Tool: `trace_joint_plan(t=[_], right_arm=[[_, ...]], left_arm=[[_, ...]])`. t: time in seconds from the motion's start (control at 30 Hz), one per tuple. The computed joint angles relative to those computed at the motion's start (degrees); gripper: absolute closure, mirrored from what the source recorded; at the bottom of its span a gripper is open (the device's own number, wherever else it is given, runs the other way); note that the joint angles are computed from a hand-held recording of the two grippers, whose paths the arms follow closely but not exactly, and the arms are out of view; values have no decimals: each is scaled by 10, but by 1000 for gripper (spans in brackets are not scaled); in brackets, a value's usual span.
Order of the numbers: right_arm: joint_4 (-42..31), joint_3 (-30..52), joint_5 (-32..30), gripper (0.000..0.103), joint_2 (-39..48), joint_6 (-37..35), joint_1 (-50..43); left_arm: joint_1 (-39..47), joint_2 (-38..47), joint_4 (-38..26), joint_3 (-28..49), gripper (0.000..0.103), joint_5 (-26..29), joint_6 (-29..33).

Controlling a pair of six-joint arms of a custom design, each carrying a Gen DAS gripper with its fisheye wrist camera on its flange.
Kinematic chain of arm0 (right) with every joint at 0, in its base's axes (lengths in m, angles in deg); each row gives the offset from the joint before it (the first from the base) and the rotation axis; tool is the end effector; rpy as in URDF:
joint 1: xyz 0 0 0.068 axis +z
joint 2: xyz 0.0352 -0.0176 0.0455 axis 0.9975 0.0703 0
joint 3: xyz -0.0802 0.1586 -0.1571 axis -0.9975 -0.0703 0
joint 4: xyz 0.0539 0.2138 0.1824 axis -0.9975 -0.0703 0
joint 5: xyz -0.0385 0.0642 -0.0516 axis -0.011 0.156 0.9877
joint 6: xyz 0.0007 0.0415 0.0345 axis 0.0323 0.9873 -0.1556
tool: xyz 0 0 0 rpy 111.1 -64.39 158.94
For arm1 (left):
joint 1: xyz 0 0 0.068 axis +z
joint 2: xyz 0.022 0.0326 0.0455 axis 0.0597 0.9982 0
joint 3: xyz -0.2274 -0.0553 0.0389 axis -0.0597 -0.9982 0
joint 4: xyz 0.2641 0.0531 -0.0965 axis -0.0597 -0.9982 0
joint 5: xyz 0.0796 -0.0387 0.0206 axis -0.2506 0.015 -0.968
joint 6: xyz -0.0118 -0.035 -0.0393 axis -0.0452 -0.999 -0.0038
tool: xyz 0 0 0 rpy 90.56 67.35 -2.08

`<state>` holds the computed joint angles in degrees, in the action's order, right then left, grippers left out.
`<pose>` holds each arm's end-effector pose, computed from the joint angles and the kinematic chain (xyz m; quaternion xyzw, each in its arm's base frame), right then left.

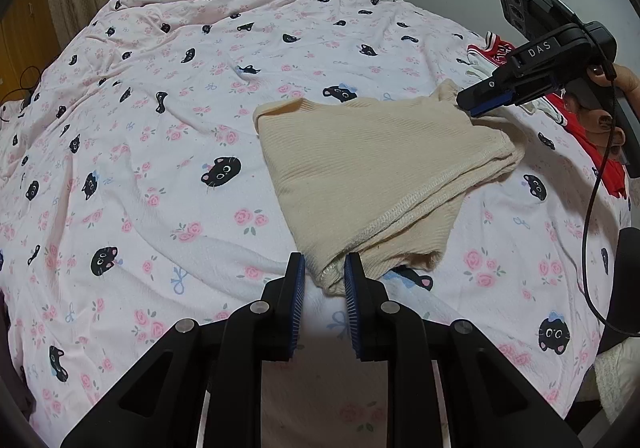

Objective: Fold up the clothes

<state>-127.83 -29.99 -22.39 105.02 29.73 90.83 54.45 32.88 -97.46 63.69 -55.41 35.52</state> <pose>0.2150 0.0351 0.2303 -0.0200 0.9606 0.2538 0.1116 0.1049 0.0981 0.2158 0.2013 0.9329 -0.0716 0.2898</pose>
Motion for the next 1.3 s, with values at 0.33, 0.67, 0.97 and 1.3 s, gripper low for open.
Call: trace_joint_plan(t=[0.33, 0.67, 0.97, 1.3], right_arm=[[6, 21, 2, 96, 11, 18, 44], [10, 34, 0, 100, 3, 10, 43], [22, 42, 71, 100, 22, -6, 53], [44, 15, 83, 96, -12, -5, 19]], left_arm=[[1, -1, -1, -1, 85, -1, 1], [0, -4, -1, -2, 84, -3, 2], [-2, -8, -2, -5, 84, -5, 2], [-4, -11, -3, -7, 83, -7, 1]])
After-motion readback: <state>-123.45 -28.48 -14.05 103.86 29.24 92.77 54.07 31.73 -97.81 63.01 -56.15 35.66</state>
